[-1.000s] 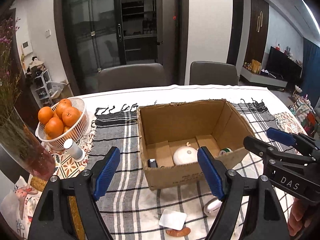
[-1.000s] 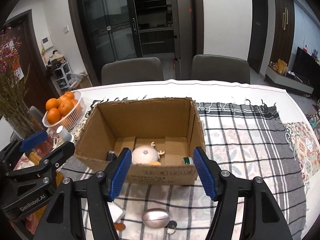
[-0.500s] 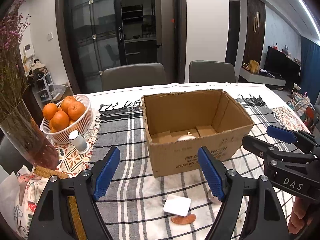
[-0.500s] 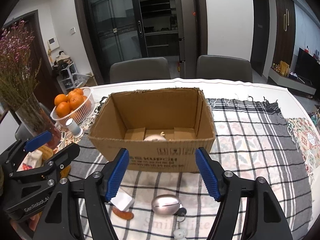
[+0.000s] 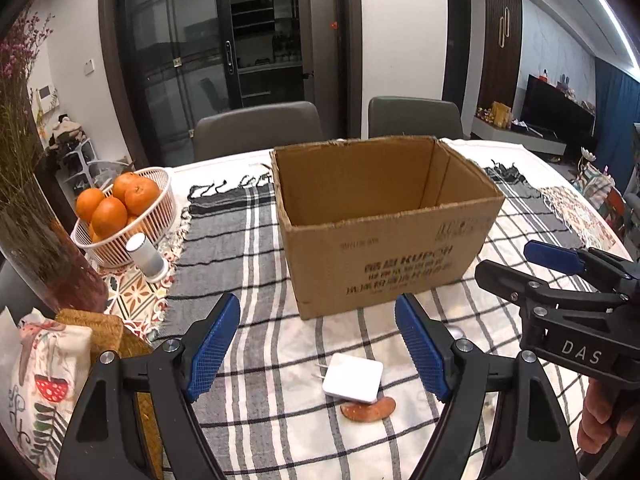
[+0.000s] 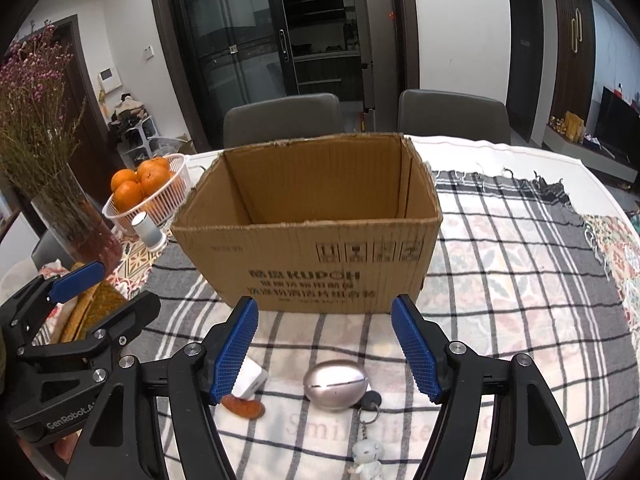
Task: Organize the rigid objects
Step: 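Withdraw both tools from the box toward the remaining items on the cloth, then grasp the white square plug with the left tool while the right tool grasps the silver egg case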
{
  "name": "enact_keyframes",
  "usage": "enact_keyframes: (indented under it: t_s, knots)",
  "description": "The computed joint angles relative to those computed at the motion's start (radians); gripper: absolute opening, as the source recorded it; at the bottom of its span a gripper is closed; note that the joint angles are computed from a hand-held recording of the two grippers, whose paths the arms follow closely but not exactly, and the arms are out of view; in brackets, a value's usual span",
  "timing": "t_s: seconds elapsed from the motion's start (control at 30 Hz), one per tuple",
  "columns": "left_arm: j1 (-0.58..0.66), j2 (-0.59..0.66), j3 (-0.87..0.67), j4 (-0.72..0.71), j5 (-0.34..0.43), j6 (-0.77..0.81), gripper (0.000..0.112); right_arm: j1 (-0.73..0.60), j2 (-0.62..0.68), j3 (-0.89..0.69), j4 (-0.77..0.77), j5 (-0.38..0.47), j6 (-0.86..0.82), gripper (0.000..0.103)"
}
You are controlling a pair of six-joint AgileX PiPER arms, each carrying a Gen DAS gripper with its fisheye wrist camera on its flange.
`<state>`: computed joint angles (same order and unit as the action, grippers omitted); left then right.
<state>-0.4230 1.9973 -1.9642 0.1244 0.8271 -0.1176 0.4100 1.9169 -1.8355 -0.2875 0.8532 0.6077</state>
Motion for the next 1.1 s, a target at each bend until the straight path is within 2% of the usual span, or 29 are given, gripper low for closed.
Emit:
enact_keyframes:
  t_s: [1.1]
  knots:
    - [0.001, 0.021, 0.199, -0.068, -0.036, 0.103, 0.080, -0.001, 0.024, 0.193, 0.079, -0.093, -0.038, 0.070]
